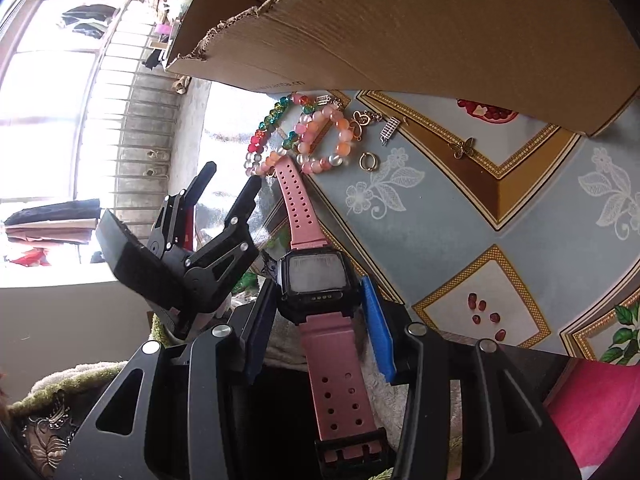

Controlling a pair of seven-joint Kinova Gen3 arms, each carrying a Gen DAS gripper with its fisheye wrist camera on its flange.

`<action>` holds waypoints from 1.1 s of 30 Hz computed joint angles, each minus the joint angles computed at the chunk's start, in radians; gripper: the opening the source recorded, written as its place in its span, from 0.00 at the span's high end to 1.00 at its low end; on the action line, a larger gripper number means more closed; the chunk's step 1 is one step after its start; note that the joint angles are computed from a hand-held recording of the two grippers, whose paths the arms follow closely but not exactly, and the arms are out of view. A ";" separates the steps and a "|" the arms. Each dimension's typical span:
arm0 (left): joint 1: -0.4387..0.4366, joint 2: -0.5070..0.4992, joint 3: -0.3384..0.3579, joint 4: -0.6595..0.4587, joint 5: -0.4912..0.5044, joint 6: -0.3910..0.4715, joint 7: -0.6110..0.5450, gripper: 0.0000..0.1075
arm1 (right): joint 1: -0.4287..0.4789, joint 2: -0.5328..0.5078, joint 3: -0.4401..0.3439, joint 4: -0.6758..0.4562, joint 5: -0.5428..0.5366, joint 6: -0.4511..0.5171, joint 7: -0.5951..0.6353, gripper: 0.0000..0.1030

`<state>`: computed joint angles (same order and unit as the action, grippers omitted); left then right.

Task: Organize jewelry
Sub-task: 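Grasp the navy smartwatch's pink strap with the left gripper while the right holds its watch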

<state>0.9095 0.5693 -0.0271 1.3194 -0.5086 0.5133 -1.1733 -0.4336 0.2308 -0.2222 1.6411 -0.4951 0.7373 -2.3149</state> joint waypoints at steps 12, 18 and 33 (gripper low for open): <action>0.031 -0.011 0.091 0.065 0.019 -0.111 -0.343 0.41 | 0.065 -0.043 -0.005 0.063 -0.102 -0.008 0.154 0.58; 0.044 0.027 0.082 -0.025 0.075 -0.022 -0.378 0.66 | 0.090 -0.079 -0.007 0.120 -0.188 -0.037 0.278 0.58; 0.007 0.075 0.154 -0.209 0.196 0.196 -0.485 0.89 | 0.137 -0.154 0.031 0.270 -0.449 -0.079 0.591 0.58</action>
